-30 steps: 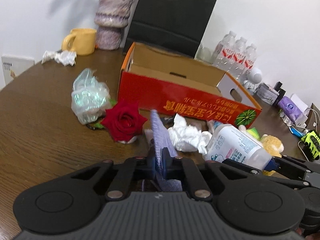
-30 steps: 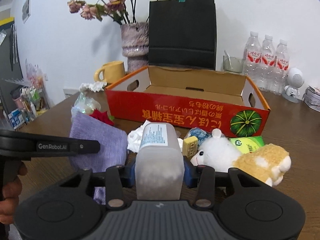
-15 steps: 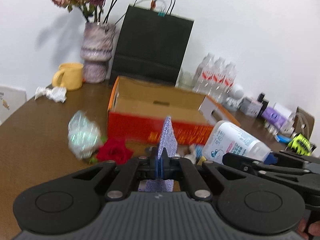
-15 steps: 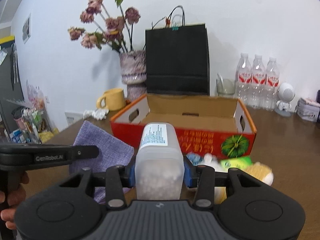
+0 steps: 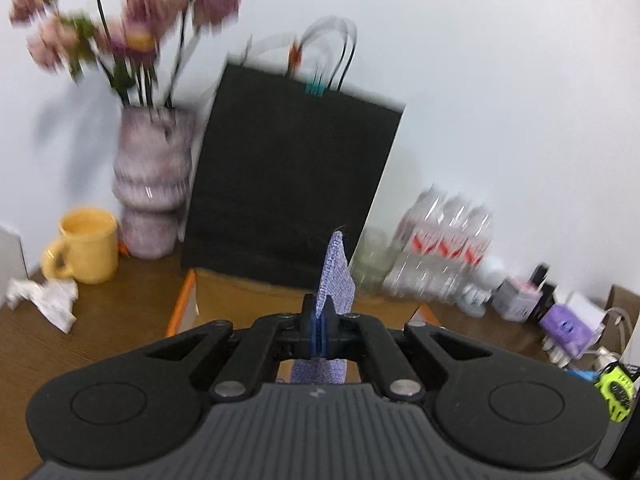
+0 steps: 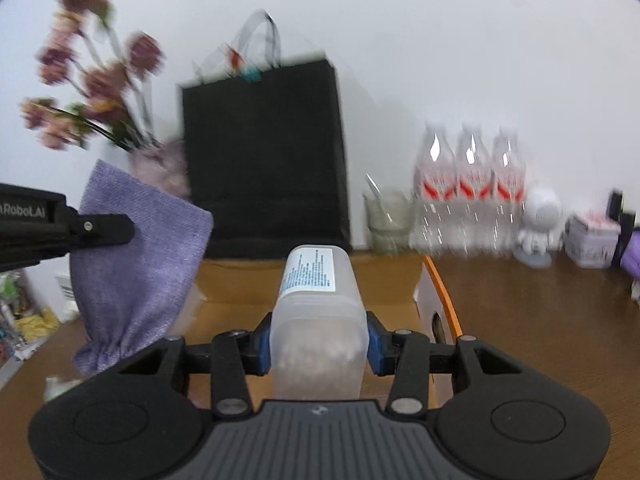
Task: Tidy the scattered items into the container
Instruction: 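Carry both items over the box and open both tools to drop them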
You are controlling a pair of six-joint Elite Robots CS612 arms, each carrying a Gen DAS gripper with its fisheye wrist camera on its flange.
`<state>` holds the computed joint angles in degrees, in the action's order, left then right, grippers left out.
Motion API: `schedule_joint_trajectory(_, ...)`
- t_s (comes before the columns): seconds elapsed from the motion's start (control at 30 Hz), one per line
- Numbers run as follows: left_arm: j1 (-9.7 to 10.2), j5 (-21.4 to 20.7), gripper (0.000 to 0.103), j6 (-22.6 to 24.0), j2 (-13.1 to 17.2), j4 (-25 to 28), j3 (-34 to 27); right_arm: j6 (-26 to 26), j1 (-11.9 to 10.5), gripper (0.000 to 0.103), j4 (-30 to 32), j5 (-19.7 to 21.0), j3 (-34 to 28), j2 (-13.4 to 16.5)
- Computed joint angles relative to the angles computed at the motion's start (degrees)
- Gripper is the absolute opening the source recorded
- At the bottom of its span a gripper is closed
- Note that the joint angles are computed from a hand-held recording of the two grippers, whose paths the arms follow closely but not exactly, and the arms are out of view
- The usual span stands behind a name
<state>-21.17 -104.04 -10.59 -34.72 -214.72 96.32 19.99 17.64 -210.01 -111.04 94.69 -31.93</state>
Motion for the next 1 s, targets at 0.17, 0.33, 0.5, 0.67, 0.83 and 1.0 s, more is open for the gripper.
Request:
schedule_joint_trajectory(0.17, -0.53, 2.6, 0.004, 1.04, 2.85, 13.32, -5.17, 0.91, -1.71, 0.043, 6.41, 3.22, -1.96, 1.19)
schedule_joint_trajectory(0.33, -0.67, 6.0, 0.018, 3.1, 3.62, 24.29, -7.02, 3.06, -2.71, 0.051, 12.37, 6.9, -2.36, 1.01)
schedule_joint_trajectory(0.5, -0.57, 6.94, 0.053, 5.67, 3.06, 29.04, -6.09, 2.97, -2.46, 0.063, 15.24, 7.98, -1.33, -0.03)
schedule_joint_trajectory(0.67, -0.06, 5.8, 0.053, 6.48, 1.99, 29.34, -3.56, 1.53, -1.61, 0.063, 16.75, 8.16, 0.56, -1.31)
schedule_joint_trajectory(0.83, 0.21, 5.39, 0.053, 7.26, 0.96, 27.43, -0.5, 2.65, -0.59, 0.063, 16.07, 7.61, 2.99, -2.51)
schedule_joint_trajectory(1.0, 0.03, 6.18, 0.057, 8.29, 0.08, 20.59, 2.46, 1.99, 0.04, 0.068, 11.51, 7.4, 5.14, -3.35)
